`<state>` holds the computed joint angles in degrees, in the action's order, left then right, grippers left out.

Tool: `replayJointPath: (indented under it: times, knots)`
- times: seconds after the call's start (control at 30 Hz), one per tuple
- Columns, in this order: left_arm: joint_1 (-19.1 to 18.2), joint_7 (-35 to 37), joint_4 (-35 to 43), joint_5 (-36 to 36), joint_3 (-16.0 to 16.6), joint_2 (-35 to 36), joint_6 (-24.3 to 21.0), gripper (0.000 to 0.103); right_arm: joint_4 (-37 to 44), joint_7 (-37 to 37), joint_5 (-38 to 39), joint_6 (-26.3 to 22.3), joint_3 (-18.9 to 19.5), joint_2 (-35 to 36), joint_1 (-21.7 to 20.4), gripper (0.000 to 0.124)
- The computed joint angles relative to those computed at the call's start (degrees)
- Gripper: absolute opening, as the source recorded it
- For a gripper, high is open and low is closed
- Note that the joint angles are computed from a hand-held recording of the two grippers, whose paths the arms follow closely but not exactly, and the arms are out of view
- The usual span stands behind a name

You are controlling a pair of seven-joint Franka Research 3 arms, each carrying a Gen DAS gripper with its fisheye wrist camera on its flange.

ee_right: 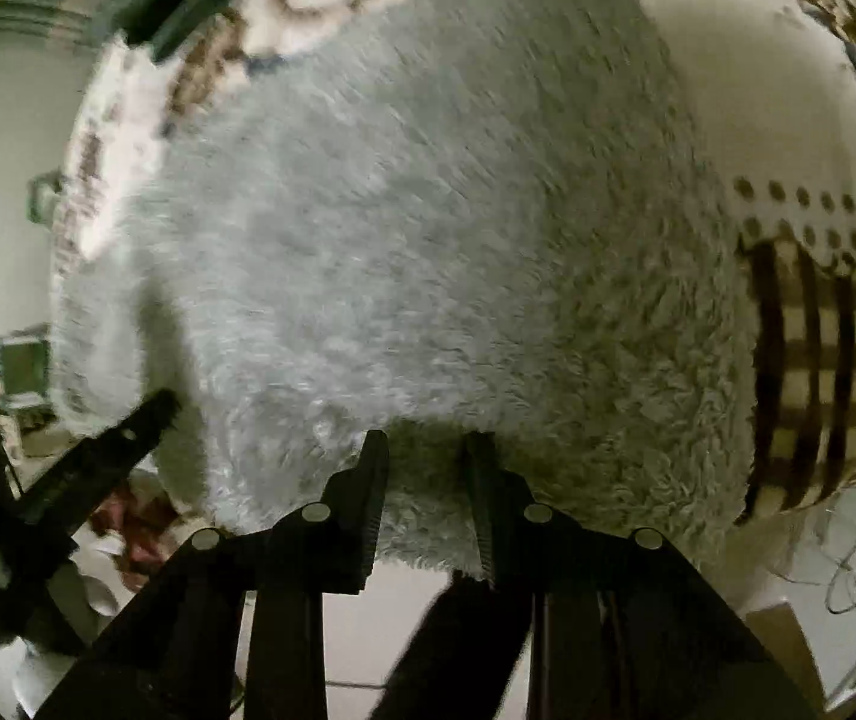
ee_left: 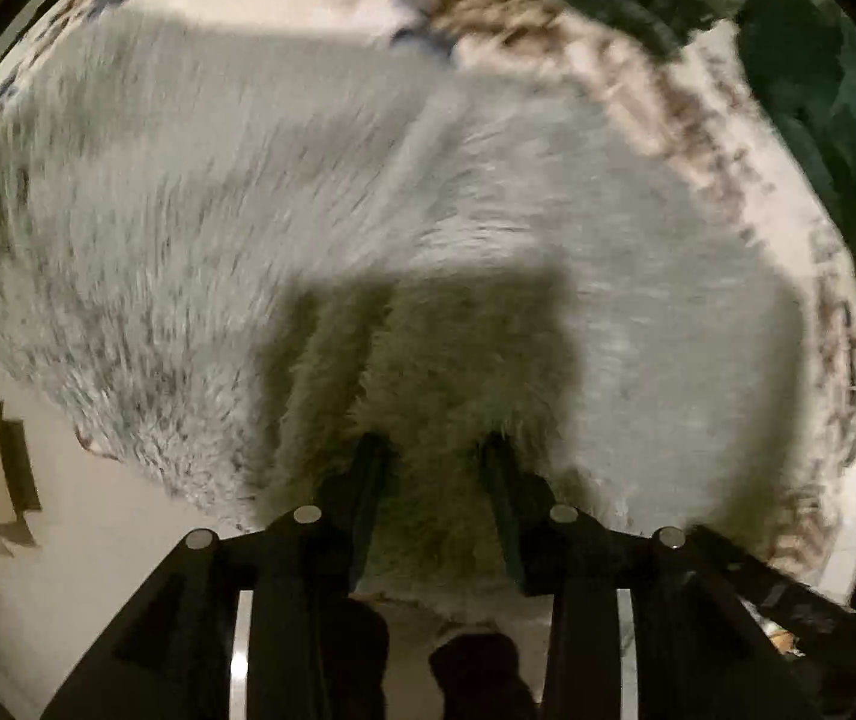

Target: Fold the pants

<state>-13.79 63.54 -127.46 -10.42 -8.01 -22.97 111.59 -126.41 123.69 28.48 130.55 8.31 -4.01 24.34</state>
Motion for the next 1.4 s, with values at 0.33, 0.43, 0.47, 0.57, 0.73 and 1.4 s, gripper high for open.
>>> replayJointPath:
  times: [0.33, 0.43, 0.47, 0.57, 0.73, 1.4]
  knots:
    - [2.1, -4.4, -6.7, -10.0, 5.8, -12.6, 13.4, 0.096, -1.7, -2.5, 5.3, 1.7, -0.1, -2.6, 0.4, 0.068]
    - [5.1, -7.4, -10.1, -9.0, 8.0, -15.1, 14.9, 0.096, -2.4, -3.2, 8.0, 4.4, -0.2, -3.9, 0.7, 0.068]
    - [6.5, -8.7, -11.4, -8.8, 9.0, -15.6, 15.5, 0.096, -2.1, -3.3, 8.7, 4.7, -0.2, -3.7, 0.8, 0.068]
    - [11.9, -13.0, -16.1, -5.4, 9.8, -18.0, 20.3, 0.095, -0.4, -2.0, 8.1, 5.1, 0.2, -2.2, 1.0, 0.068]
    - [14.3, -13.5, -19.0, -3.3, 12.9, -13.2, 26.3, 0.094, 2.3, 3.1, 2.1, 6.7, 1.1, 1.9, 1.5, 0.068]
    - [14.5, -13.4, -12.2, 13.6, 3.0, -16.5, 35.3, 0.010, 5.0, 4.5, -4.9, 9.1, 1.4, 7.0, 3.1, 0.068]
